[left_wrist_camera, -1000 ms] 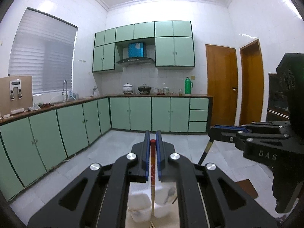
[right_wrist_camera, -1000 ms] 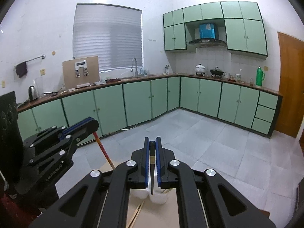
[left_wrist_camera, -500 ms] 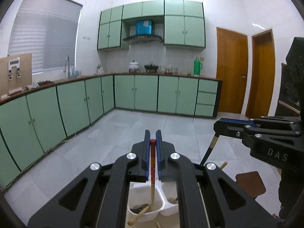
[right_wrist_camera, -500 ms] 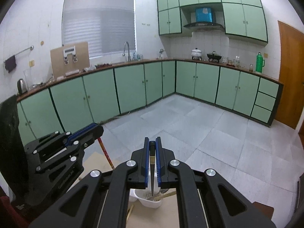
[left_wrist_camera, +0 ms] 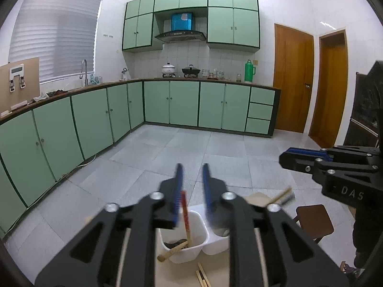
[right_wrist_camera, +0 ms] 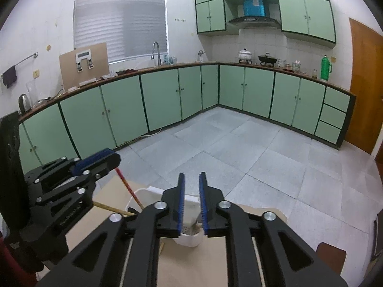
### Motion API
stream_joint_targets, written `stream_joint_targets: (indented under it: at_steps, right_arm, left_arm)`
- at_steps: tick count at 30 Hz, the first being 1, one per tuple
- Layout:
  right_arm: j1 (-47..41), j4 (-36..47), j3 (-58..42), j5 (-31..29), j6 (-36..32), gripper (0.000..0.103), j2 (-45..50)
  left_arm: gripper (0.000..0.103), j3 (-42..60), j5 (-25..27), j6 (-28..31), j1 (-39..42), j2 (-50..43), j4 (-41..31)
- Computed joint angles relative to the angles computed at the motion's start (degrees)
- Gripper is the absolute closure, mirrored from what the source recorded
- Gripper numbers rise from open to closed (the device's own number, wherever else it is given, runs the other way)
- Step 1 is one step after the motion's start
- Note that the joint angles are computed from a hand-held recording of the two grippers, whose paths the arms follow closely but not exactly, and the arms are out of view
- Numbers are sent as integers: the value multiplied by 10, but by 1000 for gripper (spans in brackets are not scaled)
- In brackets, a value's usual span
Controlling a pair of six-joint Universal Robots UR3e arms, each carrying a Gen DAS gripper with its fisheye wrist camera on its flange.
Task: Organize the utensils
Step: 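Lower the chopsticks into the holder and open both tools, then move both open tools back down to the loose chopsticks on the table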
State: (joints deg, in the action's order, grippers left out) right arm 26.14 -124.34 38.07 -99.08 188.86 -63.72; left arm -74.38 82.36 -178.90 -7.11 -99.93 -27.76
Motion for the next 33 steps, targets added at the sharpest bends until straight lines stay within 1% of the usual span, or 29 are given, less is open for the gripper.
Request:
stream_joint_targets:
  at_steps: [1, 2, 5, 6, 7, 8, 9, 11, 12, 13, 14, 17, 19, 20, 23, 24, 28, 31, 33]
  right_arm:
    - [1, -7, 14, -5, 3, 72, -11]
    - [2, -25, 45, -12, 7, 63, -31]
    - [9, -61, 123, -28, 12, 60, -84]
    - [10, -70, 143, -31, 13, 59, -96]
    - [14, -83, 175, -37, 18, 54, -117]
    - [20, -94, 203, -44, 24, 47, -135]
    - [26, -104, 227, -54, 30, 43, -149]
    - [46, -135, 285, -76, 37, 33, -181]
    - [62, -147, 311, -94, 39, 31, -194]
    - [74, -155, 330, -109, 42, 25, -202]
    - [89, -167, 354, -125, 46, 19, -212]
    - [122, -183, 409, -142, 65, 10, -234]
    - [146, -185, 438, -158, 80, 8, -244]
    - [160, -190, 454, -168, 90, 7, -247]
    - [190, -194, 485, -179, 123, 6, -253]
    - [196, -198, 497, -178, 133, 6, -256]
    - [220, -207, 539, -176, 175, 6, -259]
    - [235, -204, 563, -186, 200, 6, -253]
    - [245, -209, 578, -193, 216, 6, -246]
  left_arm:
    - [71, -12, 0, -1, 2, 13, 3]
    - [69, -25, 0, -3, 4, 27, 8]
    - [62, -76, -9, -4, 12, 78, 21]
    - [57, -96, -8, -3, 14, 98, 26]
    - [51, -116, -8, -3, 16, 116, 31]
    - [49, -137, -7, -3, 17, 135, 36]
    - [45, -161, -5, -4, 18, 157, 41]
    - [41, -220, -8, -2, 20, 208, 53]
    - [38, -244, -8, -2, 21, 230, 55]
    - [34, -276, -10, -4, 24, 258, 55]
    - [32, -305, -13, -7, 27, 285, 53]
    - [28, -379, -30, -10, 44, 357, 31]
    - [23, -427, -29, -8, 51, 406, 12]
    - [23, -449, -28, -7, 54, 429, 1]
    - [20, -507, -48, 2, 83, 503, -51]
    - [20, -512, -51, 5, 89, 512, -66]
    - [20, -570, -91, 45, 153, 617, -172]
    - [20, -584, -146, 97, 233, 698, -276]
    - [20, -588, -193, 156, 304, 772, -381]
